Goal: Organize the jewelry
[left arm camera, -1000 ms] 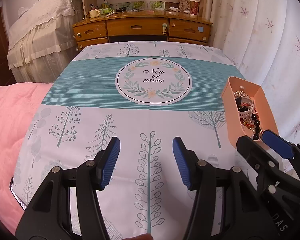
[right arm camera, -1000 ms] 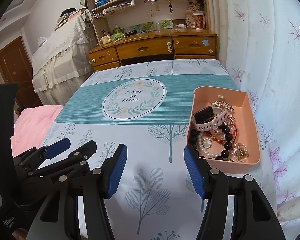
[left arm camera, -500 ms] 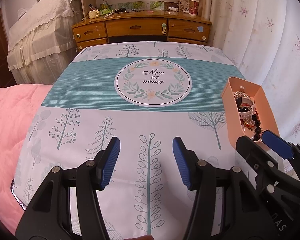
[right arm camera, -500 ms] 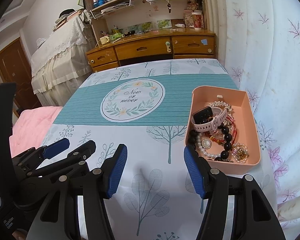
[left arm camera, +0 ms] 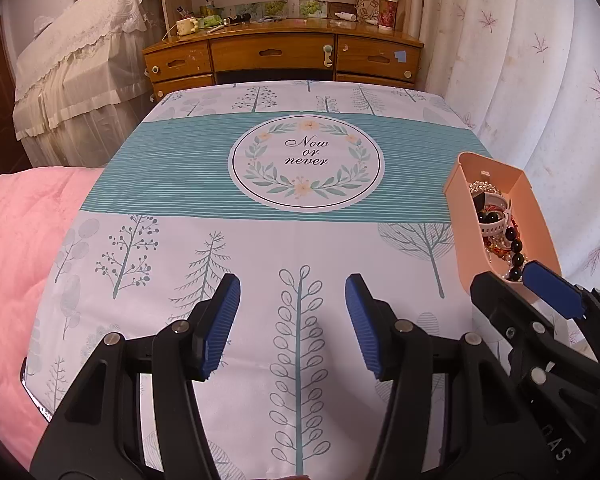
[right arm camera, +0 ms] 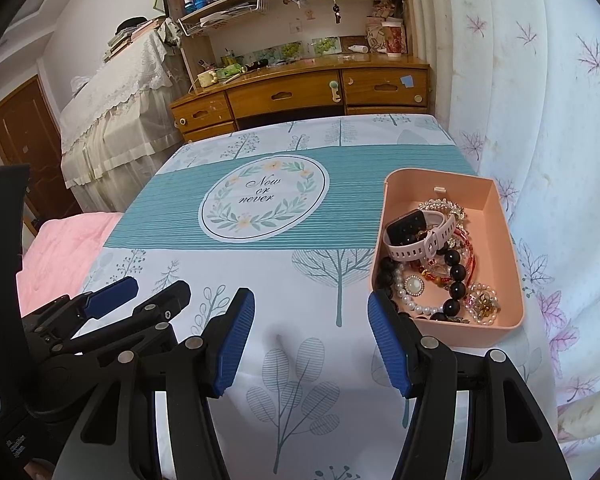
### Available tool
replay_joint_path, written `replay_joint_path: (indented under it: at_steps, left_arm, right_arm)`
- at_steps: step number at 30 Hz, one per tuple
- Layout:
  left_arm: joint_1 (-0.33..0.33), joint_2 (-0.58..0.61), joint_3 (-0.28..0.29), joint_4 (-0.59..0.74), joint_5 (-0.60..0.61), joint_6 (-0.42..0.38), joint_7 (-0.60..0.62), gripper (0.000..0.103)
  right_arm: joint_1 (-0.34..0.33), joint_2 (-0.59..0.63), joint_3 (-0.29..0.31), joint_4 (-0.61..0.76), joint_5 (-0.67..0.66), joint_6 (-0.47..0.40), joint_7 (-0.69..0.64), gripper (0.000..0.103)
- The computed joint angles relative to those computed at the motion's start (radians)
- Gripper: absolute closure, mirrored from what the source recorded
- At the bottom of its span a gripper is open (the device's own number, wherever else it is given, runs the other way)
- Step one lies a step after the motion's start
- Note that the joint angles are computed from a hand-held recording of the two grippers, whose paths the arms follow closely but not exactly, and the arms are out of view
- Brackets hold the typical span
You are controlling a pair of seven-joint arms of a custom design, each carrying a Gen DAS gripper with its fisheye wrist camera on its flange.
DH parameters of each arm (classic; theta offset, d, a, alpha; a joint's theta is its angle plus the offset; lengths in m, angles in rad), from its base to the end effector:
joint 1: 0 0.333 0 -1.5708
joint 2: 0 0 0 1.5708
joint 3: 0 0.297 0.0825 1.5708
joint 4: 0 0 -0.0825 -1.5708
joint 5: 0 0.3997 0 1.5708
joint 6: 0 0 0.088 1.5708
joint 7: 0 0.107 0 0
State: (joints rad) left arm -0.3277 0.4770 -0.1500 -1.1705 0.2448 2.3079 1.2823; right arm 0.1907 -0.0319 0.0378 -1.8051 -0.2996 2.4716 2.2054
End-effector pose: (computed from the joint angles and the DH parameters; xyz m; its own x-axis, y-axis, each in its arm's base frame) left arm 0.6802 -0.3133 0.5832 -0.2502 -0.9682 0.0053 -0.7516 0.1908 -0.6314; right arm 0.6010 0.1409 0.6075 -0.1863 -0.9743 -0.1270 -0.7154 0.2231 -0.6621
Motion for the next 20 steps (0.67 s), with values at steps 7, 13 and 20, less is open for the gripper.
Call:
replay_joint_path:
  at_steps: [7, 13, 20]
  left_arm:
    - [0.006, 0.007, -0.002, 0.005, -0.010, 0.001, 0.016, 0.051]
    - [0.010, 0.012, -0.003, 0.010, -0.019, -0.004, 0.023, 0.051]
    - [0.026, 0.015, -0.006, 0.008, -0.045, -0.009, 0.040, 0.051]
  right_arm:
    - [0.004, 0.015, 0.000, 0.007, -0.007, -0.003, 0.015, 0.043]
    - [0.006, 0.017, -0.002, 0.007, -0.009, -0.004, 0.017, 0.043]
    - [0.015, 0.036, 0.001, 0.031, -0.016, -0.022, 0.027, 0.043]
